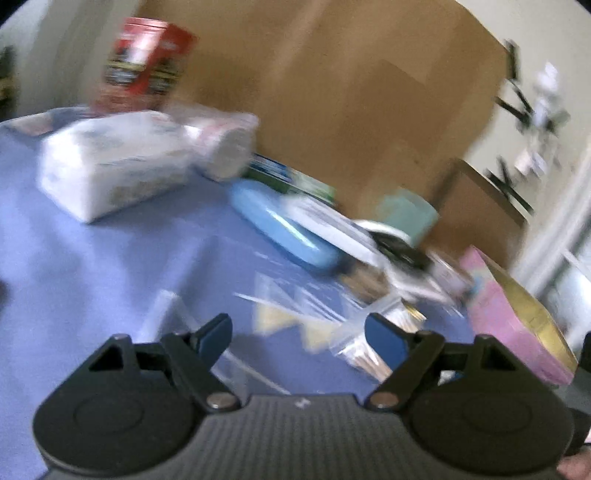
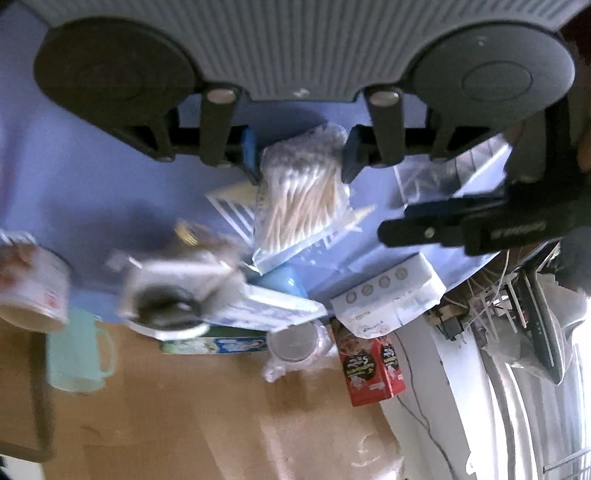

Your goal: Organize soft objects

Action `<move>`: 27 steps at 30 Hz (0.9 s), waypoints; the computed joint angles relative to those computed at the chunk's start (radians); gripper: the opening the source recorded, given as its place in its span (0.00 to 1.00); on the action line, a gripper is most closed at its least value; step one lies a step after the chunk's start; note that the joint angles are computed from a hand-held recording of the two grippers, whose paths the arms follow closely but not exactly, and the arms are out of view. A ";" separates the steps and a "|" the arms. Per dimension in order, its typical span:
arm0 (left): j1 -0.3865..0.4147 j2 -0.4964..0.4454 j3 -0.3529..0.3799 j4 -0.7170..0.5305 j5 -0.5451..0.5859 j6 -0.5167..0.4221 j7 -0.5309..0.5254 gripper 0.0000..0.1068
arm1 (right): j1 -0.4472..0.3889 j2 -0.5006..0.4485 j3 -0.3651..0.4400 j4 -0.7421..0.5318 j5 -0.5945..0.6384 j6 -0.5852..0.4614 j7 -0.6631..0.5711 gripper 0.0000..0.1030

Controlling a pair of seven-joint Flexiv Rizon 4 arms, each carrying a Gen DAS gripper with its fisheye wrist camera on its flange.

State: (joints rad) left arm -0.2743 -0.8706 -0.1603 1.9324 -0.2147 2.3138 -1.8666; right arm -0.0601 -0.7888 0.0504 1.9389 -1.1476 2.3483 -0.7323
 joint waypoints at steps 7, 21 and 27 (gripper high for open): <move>0.087 -0.065 -0.172 -0.192 0.294 -0.218 0.081 0.84 | -0.022 0.078 -0.006 0.205 0.218 0.059 -0.193 0.46; 0.091 -0.205 -0.469 -0.442 0.361 -0.507 0.452 0.71 | -0.046 0.025 0.009 0.348 0.590 0.364 -0.474 0.45; -0.047 -0.261 -0.457 -0.704 0.285 -0.590 0.612 0.72 | -0.014 -0.003 -0.039 0.256 0.777 0.458 -0.544 0.45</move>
